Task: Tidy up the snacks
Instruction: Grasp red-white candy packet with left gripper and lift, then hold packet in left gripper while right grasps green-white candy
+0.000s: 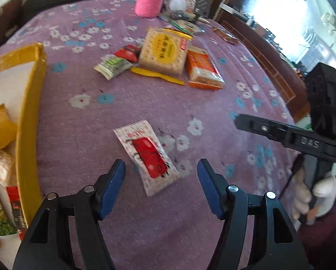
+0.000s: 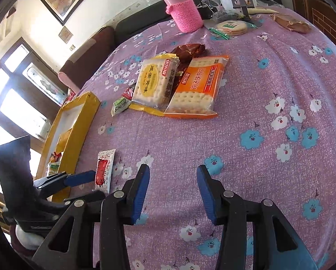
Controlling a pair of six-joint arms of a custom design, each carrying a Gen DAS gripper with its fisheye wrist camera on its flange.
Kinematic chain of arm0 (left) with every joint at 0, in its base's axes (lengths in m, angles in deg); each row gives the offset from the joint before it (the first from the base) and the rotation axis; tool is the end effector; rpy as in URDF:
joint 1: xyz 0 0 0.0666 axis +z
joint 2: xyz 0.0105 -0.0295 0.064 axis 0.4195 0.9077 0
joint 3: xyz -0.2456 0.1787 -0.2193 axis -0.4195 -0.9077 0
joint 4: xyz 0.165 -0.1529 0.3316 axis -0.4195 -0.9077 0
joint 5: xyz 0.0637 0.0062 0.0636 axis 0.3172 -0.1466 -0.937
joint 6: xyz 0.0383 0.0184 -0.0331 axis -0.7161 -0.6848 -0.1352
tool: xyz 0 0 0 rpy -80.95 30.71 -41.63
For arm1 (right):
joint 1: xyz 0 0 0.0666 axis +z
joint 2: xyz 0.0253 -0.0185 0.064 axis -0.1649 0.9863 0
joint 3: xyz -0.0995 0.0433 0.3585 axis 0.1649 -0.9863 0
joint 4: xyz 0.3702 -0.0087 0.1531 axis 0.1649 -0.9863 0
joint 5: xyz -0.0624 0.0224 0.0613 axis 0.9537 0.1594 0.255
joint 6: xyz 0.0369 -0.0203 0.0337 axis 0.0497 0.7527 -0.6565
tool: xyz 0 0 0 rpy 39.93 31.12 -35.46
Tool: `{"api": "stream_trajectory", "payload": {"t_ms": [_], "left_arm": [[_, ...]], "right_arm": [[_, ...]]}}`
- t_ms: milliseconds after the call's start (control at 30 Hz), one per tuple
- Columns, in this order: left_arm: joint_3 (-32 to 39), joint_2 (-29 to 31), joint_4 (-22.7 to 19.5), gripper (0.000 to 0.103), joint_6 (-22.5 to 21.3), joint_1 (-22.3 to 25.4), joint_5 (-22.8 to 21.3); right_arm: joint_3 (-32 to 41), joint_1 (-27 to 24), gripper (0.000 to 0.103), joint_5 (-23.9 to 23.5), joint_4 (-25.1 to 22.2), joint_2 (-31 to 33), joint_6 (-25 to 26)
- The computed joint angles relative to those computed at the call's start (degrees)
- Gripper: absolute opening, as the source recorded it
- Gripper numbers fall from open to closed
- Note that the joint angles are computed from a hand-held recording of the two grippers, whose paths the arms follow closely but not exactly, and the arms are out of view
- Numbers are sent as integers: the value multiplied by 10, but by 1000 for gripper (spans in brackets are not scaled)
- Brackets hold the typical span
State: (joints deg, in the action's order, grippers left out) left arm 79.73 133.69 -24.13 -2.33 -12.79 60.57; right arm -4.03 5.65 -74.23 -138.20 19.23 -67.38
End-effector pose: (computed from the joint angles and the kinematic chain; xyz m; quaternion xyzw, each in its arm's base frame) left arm 0.4154 -0.3152 0.4272 -0.0168 0.9588 -0.1257 0.2543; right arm 0.4849 0.1474 0.4076 -0.1540 0.9212 0.2676 0.2367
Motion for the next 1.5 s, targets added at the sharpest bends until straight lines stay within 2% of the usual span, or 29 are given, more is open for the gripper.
{"api": "stream_trajectory", "payload": {"t_ms": [67, 167, 233, 267, 300, 333, 367, 533, 633, 733, 833, 867, 933, 967, 1000, 1033, 1100, 1300, 1433, 1500], "left_arm": [[12, 14, -9, 65, 17, -1, -29], [32, 37, -21, 62, 9, -10, -91], [48, 53, -39, 35, -8, -21, -137], [43, 50, -32, 28, -14, -23, -135], [29, 38, -16, 16, -12, -22, -121], [7, 19, 10, 13, -6, -21, -106], [-5, 7, 18, 11, 1, -21, -107], [-64, -55, 72, 11, 43, -16, -104], [-90, -79, 97, 11, 60, -11, -82], [-97, -82, 98, 12, 60, -5, -69], [-84, -63, 78, 26, 58, -4, -68], [-70, -48, 58, 40, 55, -4, -69], [-57, -32, 44, 43, 41, -14, -96], [-47, -23, 30, 41, 34, -17, -101], [-44, -21, 28, 17, 30, -19, -106], [-46, -23, 35, 8, 27, -19, -98], [-63, -38, 53, 2, 34, -16, -92], [-126, -106, 111, 2, 72, -5, -52], [-172, -151, 153, 2, 100, 0, -11], [-196, -173, 176, 2, 114, 2, 7]], "right_arm": [[-3, -3, 46, -1, 2, -2, -4], [-7, -6, 47, 1, 3, -6, -5], [-8, -9, 46, 2, 3, -10, -5], [-7, -12, 46, 2, 4, -9, -5], [-6, -14, 47, 3, 4, -10, -6], [-6, -16, 47, 4, 5, -11, -7], [-5, -18, 49, 5, 6, -11, -7], [10, -17, 50, 12, 6, 2, -16], [20, -9, 52, 7, 10, 12, -27], [26, 4, 54, 9, 13, 18, -31], [35, 17, 54, 9, 11, 25, -32], [40, 22, 54, 10, 10, 28, -32], [50, 31, 54, 11, 6, 34, -31], [58, 35, 54, 10, 3, 37, -30], [65, 40, 54, 10, 2, 40, -28], [73, 46, 54, 8, 0, 44, -25], [95, 56, 54, -2, -6, 57, -24], [188, 91, 53, -37, -33, 130, -48], [270, 117, 53, -7, -61, 198, -106], [321, 130, 53, 40, -77, 235, -134]]}}
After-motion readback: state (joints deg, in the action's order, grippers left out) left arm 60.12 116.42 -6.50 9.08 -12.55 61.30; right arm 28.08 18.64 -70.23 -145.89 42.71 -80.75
